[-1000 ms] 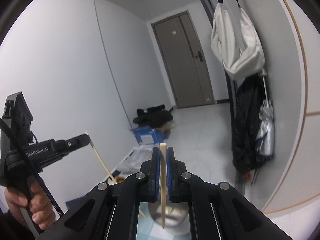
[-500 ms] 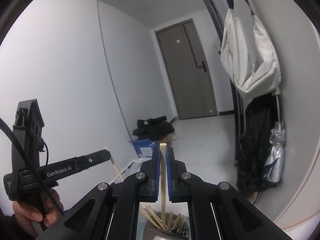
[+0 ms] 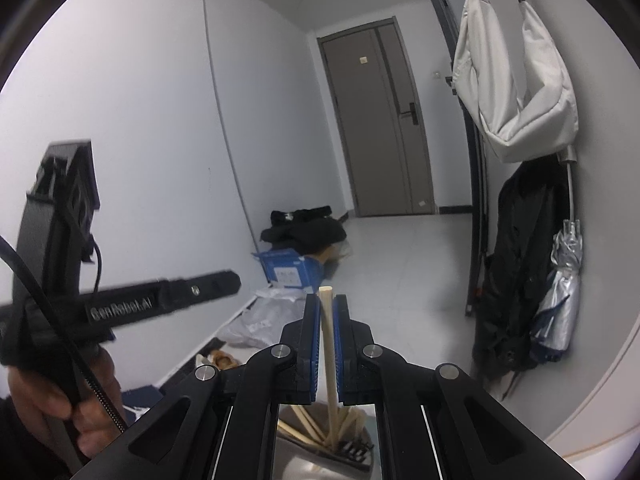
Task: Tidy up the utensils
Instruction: 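Open the left tool to drop its chopstick into the holder while the right tool holds its chopstick above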
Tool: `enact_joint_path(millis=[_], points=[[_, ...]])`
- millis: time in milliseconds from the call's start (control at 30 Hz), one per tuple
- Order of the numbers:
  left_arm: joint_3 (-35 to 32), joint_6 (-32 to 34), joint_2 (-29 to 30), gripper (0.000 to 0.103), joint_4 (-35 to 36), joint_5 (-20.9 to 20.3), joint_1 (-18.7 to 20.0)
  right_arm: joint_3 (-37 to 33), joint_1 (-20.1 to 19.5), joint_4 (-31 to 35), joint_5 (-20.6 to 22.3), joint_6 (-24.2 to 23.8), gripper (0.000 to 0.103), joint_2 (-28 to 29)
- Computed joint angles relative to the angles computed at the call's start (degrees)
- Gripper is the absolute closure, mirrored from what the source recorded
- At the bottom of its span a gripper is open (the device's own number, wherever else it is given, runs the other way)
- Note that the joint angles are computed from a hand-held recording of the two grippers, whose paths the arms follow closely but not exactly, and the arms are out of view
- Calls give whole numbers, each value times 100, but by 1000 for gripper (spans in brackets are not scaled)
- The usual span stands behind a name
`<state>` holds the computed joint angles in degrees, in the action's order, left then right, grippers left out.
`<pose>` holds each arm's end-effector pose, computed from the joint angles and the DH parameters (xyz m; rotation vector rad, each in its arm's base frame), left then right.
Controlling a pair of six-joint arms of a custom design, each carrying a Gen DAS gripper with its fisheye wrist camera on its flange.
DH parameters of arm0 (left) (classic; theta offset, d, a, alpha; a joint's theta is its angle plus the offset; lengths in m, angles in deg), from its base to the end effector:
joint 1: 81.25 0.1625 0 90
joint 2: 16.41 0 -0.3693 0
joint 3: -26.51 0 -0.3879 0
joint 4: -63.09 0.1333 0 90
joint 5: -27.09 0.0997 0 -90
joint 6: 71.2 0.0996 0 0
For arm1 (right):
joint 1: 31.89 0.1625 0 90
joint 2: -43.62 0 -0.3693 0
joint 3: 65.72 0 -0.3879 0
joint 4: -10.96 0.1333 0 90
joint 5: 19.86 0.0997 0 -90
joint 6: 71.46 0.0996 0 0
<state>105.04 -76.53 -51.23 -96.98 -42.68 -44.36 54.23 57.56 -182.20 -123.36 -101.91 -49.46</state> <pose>-0.4707 -0.5630 0.0659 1.0774 2.7356 -0.8562 0.1058 -0.4449 0.4299 0.3570 -2.1022 1.5396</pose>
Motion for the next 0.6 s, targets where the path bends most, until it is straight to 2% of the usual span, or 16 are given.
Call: enact_joint_path(millis=[100, 167, 267, 367, 400, 433, 500, 600], points=[[26, 8, -55, 103, -47, 1, -9, 41, -12, 0, -4, 9, 97, -10], [30, -94, -106, 102, -39, 151, -4, 45, -5, 12, -11, 11, 97, -2], [46, -262, -182, 93, -5, 288, 58, 39, 33, -4, -65, -32, 97, 32], [118, -547, -258, 63, -28, 376, 167, 45, 88, -72, -154, -134, 97, 88], [189, -633, -282, 45, -93, 400, 212, 51, 98, -85, -170, -154, 97, 101], [228, -704, -278, 41, -116, 402, 248, 58, 104, -91, -186, -161, 97, 109], [248, -985, -236, 41, 16, 371, 371, 70, 98, -90, -190, -162, 97, 111], [156, -1314, -124, 42, 213, -162, 563, 59, 91, -47, -218, -108, 97, 114]])
